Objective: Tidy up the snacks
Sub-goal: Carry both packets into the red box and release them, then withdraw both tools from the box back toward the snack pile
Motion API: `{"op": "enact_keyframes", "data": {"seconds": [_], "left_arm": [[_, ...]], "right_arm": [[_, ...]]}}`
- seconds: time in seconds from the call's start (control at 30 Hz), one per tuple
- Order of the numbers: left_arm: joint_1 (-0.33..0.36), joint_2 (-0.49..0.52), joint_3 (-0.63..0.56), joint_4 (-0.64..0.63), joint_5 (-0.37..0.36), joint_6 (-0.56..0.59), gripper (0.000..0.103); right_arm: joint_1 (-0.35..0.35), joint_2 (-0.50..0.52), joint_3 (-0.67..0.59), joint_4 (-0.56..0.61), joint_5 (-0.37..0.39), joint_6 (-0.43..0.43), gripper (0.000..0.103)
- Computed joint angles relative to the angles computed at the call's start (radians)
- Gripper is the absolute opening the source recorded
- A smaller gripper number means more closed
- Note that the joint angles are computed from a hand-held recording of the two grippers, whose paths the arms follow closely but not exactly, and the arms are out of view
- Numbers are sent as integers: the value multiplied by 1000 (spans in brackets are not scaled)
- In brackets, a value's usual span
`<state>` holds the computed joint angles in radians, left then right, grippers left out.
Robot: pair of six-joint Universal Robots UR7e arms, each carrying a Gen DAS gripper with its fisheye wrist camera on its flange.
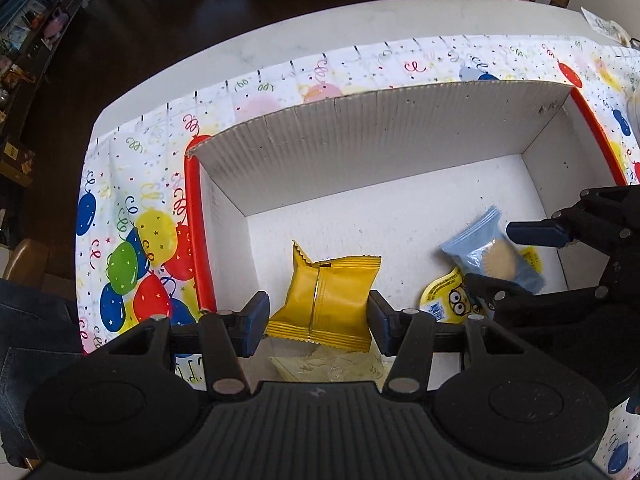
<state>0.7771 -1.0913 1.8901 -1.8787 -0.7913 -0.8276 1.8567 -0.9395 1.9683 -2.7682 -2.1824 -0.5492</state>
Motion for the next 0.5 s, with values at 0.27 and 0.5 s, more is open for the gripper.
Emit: {"op": "enact_keyframes", "data": {"seconds": [0.27,0.5], "left_arm": [[11,-3,-4,-3,-22,-8,54],[-11,-40,33,-43,-18,-33,58]], "right_arm": [[-6,-19,8,-1,25,13,50],[4,-66,33,-11,65,25,54]]}}
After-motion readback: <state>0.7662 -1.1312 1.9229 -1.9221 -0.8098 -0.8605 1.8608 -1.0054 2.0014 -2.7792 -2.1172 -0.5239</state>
